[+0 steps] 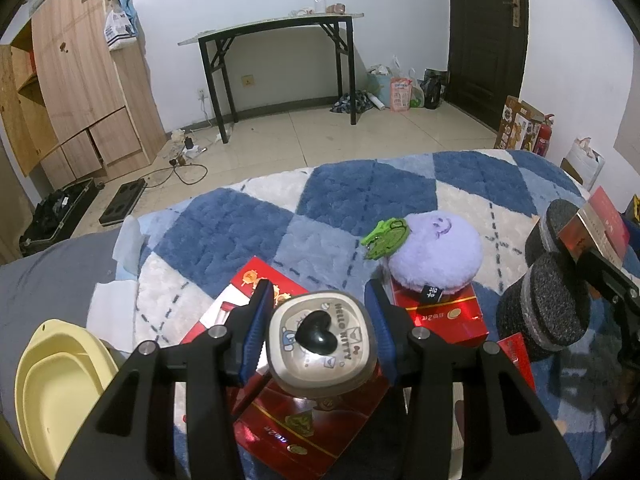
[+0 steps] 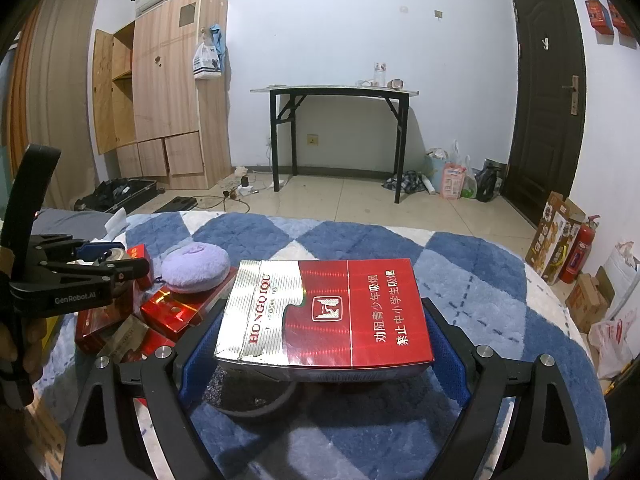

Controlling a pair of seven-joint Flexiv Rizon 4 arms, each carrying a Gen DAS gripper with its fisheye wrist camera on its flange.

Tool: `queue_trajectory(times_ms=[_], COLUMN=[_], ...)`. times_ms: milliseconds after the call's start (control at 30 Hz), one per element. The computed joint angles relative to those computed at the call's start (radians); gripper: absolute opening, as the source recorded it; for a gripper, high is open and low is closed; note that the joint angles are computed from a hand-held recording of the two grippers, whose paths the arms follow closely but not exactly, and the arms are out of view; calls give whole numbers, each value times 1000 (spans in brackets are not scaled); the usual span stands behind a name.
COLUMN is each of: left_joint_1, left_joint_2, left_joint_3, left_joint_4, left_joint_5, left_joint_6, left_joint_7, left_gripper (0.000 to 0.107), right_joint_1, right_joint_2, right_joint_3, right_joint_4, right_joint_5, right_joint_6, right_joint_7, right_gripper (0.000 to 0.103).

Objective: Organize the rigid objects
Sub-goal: 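Hold the tin in the left tool while the right tool holds the HONGQIQU box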

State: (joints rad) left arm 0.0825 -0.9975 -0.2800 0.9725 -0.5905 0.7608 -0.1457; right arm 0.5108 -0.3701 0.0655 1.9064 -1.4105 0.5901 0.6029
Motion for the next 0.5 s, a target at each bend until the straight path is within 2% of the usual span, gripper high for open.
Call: queue_trajectory(times_ms=[500], left_joint_1=[-1], left_joint_2=[0], left_joint_3=[1], left_joint_4=[0], left_joint_5=[-1], left_joint_6=[1], left_joint_7=[-2], left_gripper=[49], right_joint_1=[-5], right_joint_2=[-1], right_joint_3=[-2], right_joint_4=[1], right_joint_5=[-2], right_joint_6=[14], right_joint_7=[0], right_gripper=[89])
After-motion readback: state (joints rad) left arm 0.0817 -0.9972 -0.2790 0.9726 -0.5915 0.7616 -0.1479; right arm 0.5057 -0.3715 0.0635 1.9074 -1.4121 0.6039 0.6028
